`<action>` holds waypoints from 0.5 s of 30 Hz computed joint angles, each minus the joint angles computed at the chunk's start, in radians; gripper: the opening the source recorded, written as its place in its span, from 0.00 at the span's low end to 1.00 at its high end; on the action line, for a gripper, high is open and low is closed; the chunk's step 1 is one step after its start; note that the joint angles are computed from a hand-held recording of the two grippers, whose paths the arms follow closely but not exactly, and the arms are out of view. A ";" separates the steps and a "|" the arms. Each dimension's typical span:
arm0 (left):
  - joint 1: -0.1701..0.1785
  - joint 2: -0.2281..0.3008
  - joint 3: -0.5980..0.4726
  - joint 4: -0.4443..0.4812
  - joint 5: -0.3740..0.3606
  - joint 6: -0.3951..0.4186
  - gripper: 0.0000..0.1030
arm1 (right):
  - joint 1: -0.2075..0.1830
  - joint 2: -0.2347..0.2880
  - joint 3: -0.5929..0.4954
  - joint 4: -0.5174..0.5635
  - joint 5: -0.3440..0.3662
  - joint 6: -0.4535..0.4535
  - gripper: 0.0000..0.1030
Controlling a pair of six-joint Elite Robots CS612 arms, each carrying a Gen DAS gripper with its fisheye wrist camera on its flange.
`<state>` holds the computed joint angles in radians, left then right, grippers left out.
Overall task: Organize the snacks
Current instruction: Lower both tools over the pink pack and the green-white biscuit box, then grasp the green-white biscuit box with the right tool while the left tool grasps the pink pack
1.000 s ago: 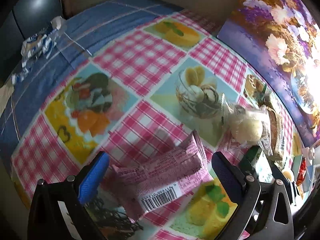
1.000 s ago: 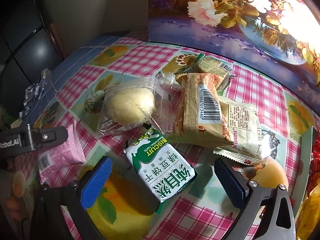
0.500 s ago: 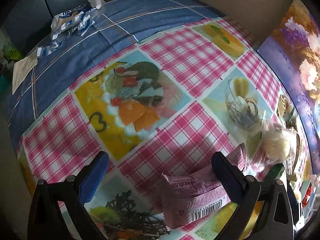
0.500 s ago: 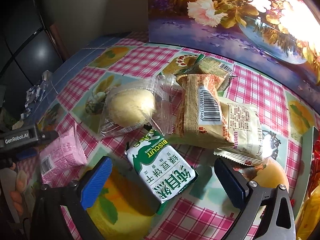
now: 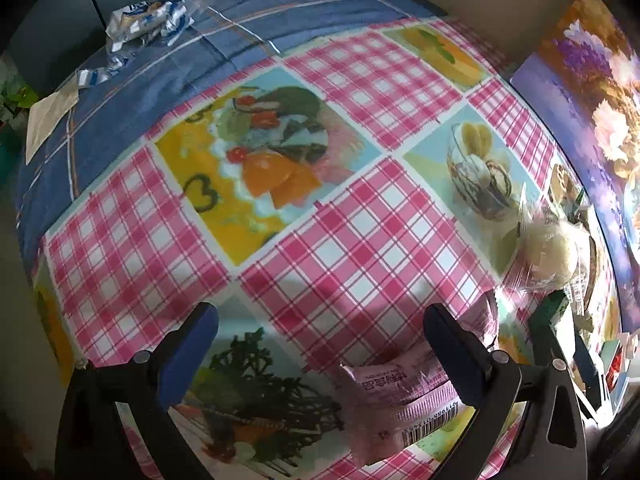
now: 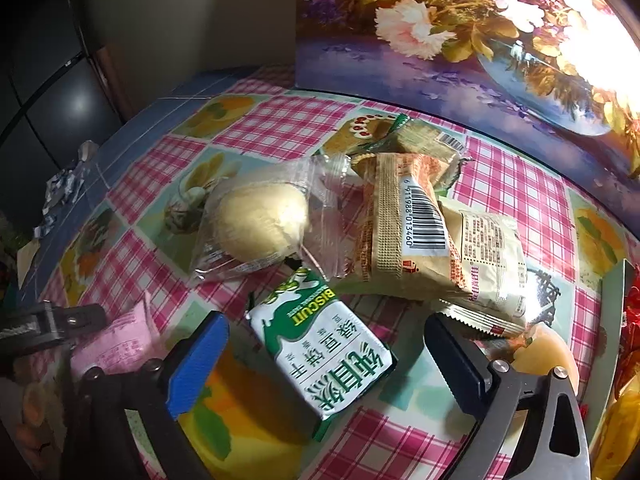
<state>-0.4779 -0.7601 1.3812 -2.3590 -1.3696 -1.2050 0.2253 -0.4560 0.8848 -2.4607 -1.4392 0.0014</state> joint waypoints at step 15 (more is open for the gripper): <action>-0.029 0.014 -0.056 -0.045 -0.012 0.224 0.99 | -0.006 -0.041 0.056 0.014 -0.052 0.059 0.48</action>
